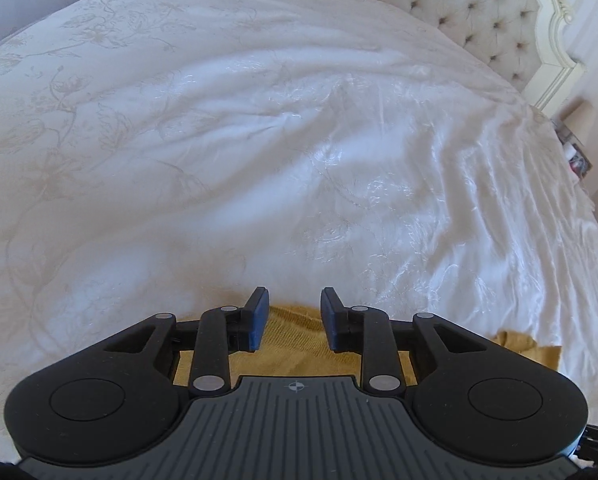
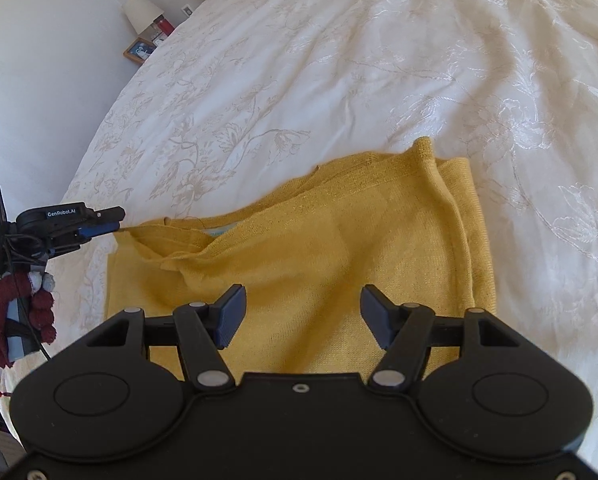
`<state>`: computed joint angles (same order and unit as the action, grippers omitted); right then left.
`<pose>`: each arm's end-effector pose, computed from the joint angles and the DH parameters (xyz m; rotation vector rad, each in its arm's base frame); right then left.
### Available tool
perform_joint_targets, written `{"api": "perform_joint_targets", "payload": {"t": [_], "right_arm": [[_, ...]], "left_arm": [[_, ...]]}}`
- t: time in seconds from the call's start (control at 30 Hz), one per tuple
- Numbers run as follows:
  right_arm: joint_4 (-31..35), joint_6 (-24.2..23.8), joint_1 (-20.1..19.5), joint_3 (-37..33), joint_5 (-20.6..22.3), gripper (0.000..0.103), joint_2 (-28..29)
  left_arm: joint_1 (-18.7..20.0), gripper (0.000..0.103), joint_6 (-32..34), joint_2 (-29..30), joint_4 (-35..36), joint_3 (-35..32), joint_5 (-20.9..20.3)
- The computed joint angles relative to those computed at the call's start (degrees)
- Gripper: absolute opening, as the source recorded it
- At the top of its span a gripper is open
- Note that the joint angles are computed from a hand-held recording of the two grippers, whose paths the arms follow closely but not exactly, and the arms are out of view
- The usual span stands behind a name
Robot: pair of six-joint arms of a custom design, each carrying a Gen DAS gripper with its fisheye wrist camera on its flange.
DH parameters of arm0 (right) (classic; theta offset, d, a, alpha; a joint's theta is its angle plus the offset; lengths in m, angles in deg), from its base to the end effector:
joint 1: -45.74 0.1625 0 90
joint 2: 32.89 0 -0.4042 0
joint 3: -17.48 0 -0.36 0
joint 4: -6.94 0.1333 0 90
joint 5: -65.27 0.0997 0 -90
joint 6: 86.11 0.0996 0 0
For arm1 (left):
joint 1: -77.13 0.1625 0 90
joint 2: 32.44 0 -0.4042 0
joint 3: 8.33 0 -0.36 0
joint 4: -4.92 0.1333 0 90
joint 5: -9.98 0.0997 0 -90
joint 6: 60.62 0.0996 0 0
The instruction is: Fold small clothes
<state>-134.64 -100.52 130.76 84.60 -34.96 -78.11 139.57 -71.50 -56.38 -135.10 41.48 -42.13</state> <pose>0.0497 -0.7611 0.2793 0.1640 -2.7967 0.6893 -0.2054 -0.8138 0.1385 0.1838 2.5386 -0.7996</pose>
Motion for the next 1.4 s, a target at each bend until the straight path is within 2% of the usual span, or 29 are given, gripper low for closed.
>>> {"api": "perform_joint_targets", "payload": {"t": [0.1, 0.17, 0.23, 0.37, 0.6, 0.83, 0.9, 0.93, 1.0, 1.03, 1.17, 1.27, 1.4], "right_arm": [[2.7, -1.6, 0.6, -2.4, 2.4, 0.068, 1.6], [3.3, -2.9, 1.4, -4.0, 2.1, 0.068, 3.2], [3.7, -2.5, 1.6, -5.4, 2.4, 0.068, 4.4], [3.3, -1.5, 1.7, -5.3, 2.2, 0.068, 4.6], [0.5, 0.9, 1.0, 1.9, 0.2, 0.068, -0.5], [-3.8, 4.7, 0.1, 12.4, -3.5, 0.068, -7.3], [-5.0, 5.8, 0.0, 14.9, -4.0, 0.068, -8.9], [-5.6, 6.2, 0.0, 16.1, -4.2, 0.069, -9.6], [-6.4, 7.0, -0.1, 17.7, -4.3, 0.069, -10.7], [-6.7, 7.4, -0.1, 18.3, -4.3, 0.069, -11.1], [-8.0, 7.8, 0.0, 19.8, -4.9, 0.069, -11.9], [-8.1, 7.8, 0.2, 19.5, -5.6, 0.069, -11.5], [-7.5, 6.5, 0.6, 17.4, -6.5, 0.070, -10.0]], "left_arm": [[-0.2, 0.033, -1.5, -4.1, 0.0, 6.3, 0.1], [-0.5, 0.038, -3.2, -6.8, 1.1, 10.7, 0.3], [-0.5, 0.044, -4.6, -9.0, 2.1, 14.3, -0.1], [-1.0, 0.047, -8.1, -13.3, 4.8, 21.7, -0.1], [-1.9, 0.047, -10.8, -17.9, 4.9, 30.5, -3.5], [-1.3, 0.047, -10.7, -18.6, 0.6, 34.0, -7.6], [-0.8, 0.045, -13.6, -18.0, 1.3, 33.2, -7.8], [-0.6, 0.035, -14.9, -17.9, 1.0, 33.3, -8.0], [-0.2, 0.006, -16.5, -18.0, 0.8, 33.2, -8.5], [-0.3, 0.006, -16.7, -18.3, 0.7, 33.3, -8.5], [-3.0, 0.006, -12.4, -20.8, 1.0, 36.8, -1.6], [-1.6, 0.006, -16.5, -22.4, 5.4, 37.5, -4.0], [-1.6, 0.010, -17.9, -22.3, 5.2, 37.2, -3.7]]}}
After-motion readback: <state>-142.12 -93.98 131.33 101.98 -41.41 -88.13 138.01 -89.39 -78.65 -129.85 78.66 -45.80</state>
